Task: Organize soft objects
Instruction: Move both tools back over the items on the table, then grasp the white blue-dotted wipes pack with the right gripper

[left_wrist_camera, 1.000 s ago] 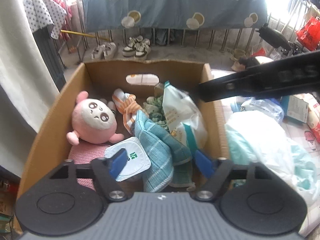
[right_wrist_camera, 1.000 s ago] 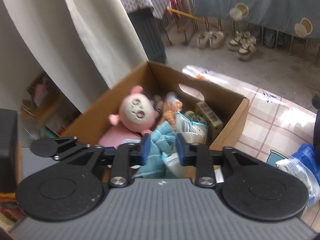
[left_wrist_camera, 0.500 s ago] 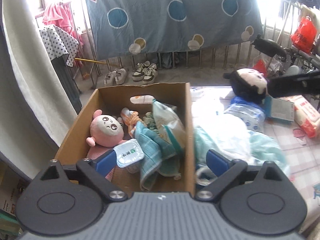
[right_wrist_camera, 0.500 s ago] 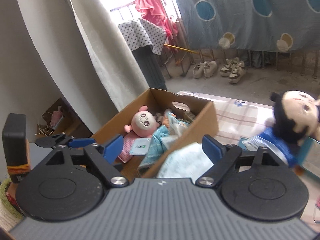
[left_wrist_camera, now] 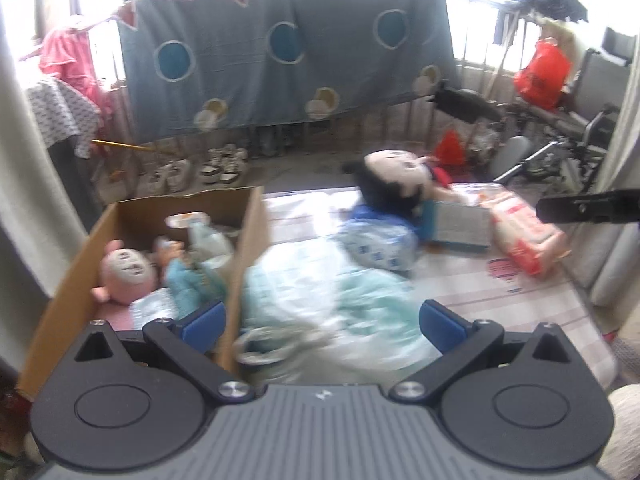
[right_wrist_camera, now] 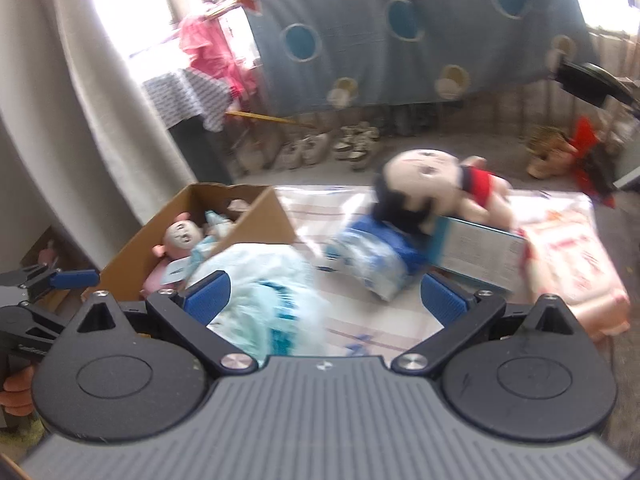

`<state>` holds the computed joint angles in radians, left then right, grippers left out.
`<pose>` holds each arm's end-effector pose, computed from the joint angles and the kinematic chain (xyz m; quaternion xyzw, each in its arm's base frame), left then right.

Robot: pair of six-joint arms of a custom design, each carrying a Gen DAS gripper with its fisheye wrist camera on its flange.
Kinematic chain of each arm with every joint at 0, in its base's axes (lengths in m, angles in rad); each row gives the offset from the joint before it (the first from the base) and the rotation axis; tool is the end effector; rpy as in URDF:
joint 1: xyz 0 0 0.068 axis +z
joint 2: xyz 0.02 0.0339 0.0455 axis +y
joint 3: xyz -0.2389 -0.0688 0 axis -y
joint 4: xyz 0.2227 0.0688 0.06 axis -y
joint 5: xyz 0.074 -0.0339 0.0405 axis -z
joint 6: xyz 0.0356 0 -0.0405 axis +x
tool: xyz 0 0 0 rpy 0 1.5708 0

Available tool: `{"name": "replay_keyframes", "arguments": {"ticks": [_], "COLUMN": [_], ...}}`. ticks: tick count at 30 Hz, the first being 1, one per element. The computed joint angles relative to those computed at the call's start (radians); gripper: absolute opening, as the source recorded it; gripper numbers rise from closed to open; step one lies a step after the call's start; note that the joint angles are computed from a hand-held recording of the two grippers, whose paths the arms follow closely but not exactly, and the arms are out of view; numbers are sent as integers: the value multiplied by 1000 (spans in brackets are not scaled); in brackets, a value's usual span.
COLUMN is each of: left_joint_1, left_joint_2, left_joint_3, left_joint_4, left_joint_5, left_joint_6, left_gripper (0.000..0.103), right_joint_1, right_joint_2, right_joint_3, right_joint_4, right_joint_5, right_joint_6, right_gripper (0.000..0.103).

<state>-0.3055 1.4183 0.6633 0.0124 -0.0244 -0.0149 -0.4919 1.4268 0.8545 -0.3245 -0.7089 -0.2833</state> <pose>0.2556 -0.0797 0.1666 0.1277 0.9065 -0.0532 0.3990 0.2476 -0.1064 0.2008 -0.0220 0.8922 0.1860 0.4109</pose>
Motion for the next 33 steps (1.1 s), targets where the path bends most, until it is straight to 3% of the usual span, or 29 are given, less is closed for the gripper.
{"name": "replay_keyframes", "arguments": {"ticks": [6,10,14,20,23,29,33], "left_joint_1": [-107,-124,-116,-88,-55,-27,-22], "left_joint_2": [173,324,490,765,902,1150,1254], "left_joint_3": [162,339,539,898,1080,1437,1597], "left_joint_4": [-12,-70,-133,-297,-381,-583,-676], "left_joint_5": [-4,50,79,13,35,53,73], "left_joint_6": [-61,-108,-153,-199,-248,-273,-264], "left_gripper": [103,103,103,103,96,72,60], "right_joint_1": [-191,-236,-193,-9,98,279,338], "right_joint_2": [113,214,331,504,622,867,1016], "right_joint_3": [32,47,92,168,265,481,670], "right_joint_4": [34,132,205,330,336,420,373], "right_joint_5": [-72,-91,-81,-1,66,229,298], "right_joint_6": [-40,-14,6,-14,-69,-143,-151], "right_gripper": [102,102,102,102,102,102,102]}}
